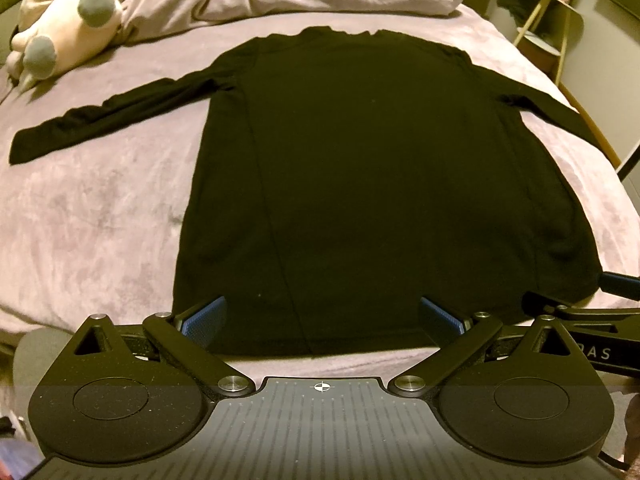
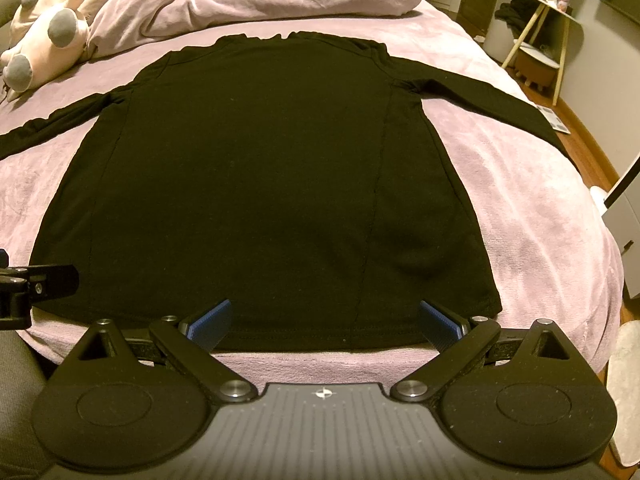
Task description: Fold small clothes
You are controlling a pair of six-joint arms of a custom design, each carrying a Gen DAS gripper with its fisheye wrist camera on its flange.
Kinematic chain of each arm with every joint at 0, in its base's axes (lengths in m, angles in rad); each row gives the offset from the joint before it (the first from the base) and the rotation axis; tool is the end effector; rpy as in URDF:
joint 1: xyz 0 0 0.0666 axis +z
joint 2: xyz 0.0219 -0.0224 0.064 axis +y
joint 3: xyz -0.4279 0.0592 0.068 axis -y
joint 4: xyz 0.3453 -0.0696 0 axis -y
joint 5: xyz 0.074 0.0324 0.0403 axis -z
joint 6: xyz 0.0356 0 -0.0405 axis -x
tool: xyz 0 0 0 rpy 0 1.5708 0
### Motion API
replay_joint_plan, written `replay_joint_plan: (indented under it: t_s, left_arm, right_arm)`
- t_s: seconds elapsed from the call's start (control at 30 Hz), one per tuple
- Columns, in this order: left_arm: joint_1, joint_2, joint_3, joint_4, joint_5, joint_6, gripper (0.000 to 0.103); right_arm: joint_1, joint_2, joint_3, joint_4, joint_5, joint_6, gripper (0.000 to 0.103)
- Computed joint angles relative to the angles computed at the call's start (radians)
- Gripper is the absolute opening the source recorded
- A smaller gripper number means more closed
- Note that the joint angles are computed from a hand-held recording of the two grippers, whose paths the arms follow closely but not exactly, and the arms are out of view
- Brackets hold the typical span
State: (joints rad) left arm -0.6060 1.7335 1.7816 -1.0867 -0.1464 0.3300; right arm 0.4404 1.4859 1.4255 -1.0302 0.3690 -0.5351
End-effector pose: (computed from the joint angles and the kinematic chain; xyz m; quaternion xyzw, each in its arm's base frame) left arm 0.4618 -0.3142 0.4642 0.1133 0.9557 -0.0553 0.2659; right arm 0.4103 0.1787 0.4467 0.0888 0.9517 -0.0479 0.2900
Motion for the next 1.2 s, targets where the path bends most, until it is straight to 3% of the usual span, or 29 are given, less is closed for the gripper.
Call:
replay_joint_plan:
  t_s: [1.2]
  left_arm:
    - [0.001,0.029,0.046,-0.056,0.0,0.018,0.103]
  right_arm:
    - [-0.017,-0.01,-0.025,0.037,-0.029,-0.008,0.099]
